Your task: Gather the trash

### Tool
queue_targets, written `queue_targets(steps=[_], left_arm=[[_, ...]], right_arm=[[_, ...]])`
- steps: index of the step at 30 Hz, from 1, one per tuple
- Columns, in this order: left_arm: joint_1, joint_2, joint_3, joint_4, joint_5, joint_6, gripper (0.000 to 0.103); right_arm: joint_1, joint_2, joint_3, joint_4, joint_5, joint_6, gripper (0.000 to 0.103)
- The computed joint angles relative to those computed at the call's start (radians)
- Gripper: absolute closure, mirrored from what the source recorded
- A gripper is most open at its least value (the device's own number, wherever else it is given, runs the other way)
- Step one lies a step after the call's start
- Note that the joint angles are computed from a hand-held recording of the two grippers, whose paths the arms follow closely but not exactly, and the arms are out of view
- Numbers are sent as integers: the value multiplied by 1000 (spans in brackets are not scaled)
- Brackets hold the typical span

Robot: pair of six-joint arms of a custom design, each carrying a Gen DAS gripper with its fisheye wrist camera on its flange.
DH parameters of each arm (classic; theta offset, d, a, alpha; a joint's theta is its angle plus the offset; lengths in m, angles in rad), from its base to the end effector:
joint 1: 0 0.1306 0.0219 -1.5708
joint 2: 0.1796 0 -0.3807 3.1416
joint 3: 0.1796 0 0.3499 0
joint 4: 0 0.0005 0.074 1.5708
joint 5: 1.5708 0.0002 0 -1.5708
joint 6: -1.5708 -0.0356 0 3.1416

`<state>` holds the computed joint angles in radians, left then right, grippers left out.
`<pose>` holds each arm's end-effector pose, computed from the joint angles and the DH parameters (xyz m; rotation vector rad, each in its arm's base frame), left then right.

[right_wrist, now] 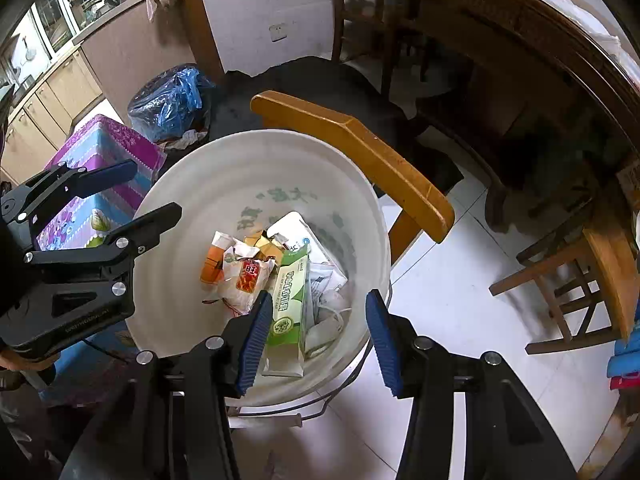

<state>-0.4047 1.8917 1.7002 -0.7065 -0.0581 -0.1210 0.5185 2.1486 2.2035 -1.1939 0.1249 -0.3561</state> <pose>0.5670 -0.2412 0.3122 0.6169 2.3890 -0.0510 0.5917 0.3319 0.3271 -0.1819 2.6911 0.0977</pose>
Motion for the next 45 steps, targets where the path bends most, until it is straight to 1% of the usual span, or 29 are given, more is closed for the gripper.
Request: queue_targets(steps=[2,3,4,5,6,7,8,9,11,13,14,16,18,20,21,23,24,26,29,31,33,36,39,41,45], left_arm=[[-4,-17,-27,25,-17,10,41],[-6,-34,-55,54,-27,15,41],[-6,-52,-83,83,-33,17,41],[-10,-87,-140,148,-45,19,41],[-15,-110,-178,193,-52,19,34],[-23,-153,-251,277,-62,15,27],[-31,-189,-313,349,-69,13,13],[-40,-240,-401,450,-65,8,6],[-55,-304,-505,553,-47,0,6],[-72,-352,-566,577,-40,0,6],[-78,-370,-585,573,-40,2,6],[-96,-421,-634,575,-59,8,6],[-117,-475,-684,592,-108,33,6],[-133,-517,-722,601,-139,63,6],[-142,-548,-753,620,-149,78,6],[-144,-601,-805,646,-146,97,6],[-145,-619,-820,645,-135,104,6],[-147,-660,-851,628,-98,119,6],[-169,-717,-908,648,-112,134,6],[-188,-756,-944,660,-125,151,6],[-212,-792,-975,671,-141,168,6],[-245,-846,-1019,694,-168,166,6],[-293,-888,-1045,703,-212,159,6],[-327,-907,-1055,715,-273,146,6],[-347,-933,-1059,730,-348,154,6]], right_arm=[[12,-47,-81,79,48,-11,53],[26,-87,-146,142,96,-16,53],[40,-126,-208,205,138,-13,47],[58,-172,-281,279,182,-6,41],[72,-205,-331,328,216,-3,28],[92,-250,-403,398,275,-4,21],[103,-281,-452,448,311,-5,15],[119,-332,-535,535,346,-7,15],[140,-400,-642,623,382,-37,12],[157,-453,-726,683,409,-76,7],[171,-487,-780,724,443,-107,5],[189,-522,-831,732,482,-162,5],[217,-559,-881,728,518,-213,5],[255,-584,-911,706,582,-250,5],[278,-597,-929,697,623,-272,5],[320,-615,-956,671,694,-316,5],[347,-622,-964,643,741,-344,5],[384,-639,-987,630,780,-371,5],[433,-660,-1001,594,824,-420,5],[469,-668,-997,552,863,-460,5],[509,-686,-1003,527,905,-480,5],[557,-689,-986,506,960,-466,5],[602,-706,-988,493,997,-473,5],[621,-715,-987,472,1014,-490,5],[648,-745,-997,435,1038,-532,5]])
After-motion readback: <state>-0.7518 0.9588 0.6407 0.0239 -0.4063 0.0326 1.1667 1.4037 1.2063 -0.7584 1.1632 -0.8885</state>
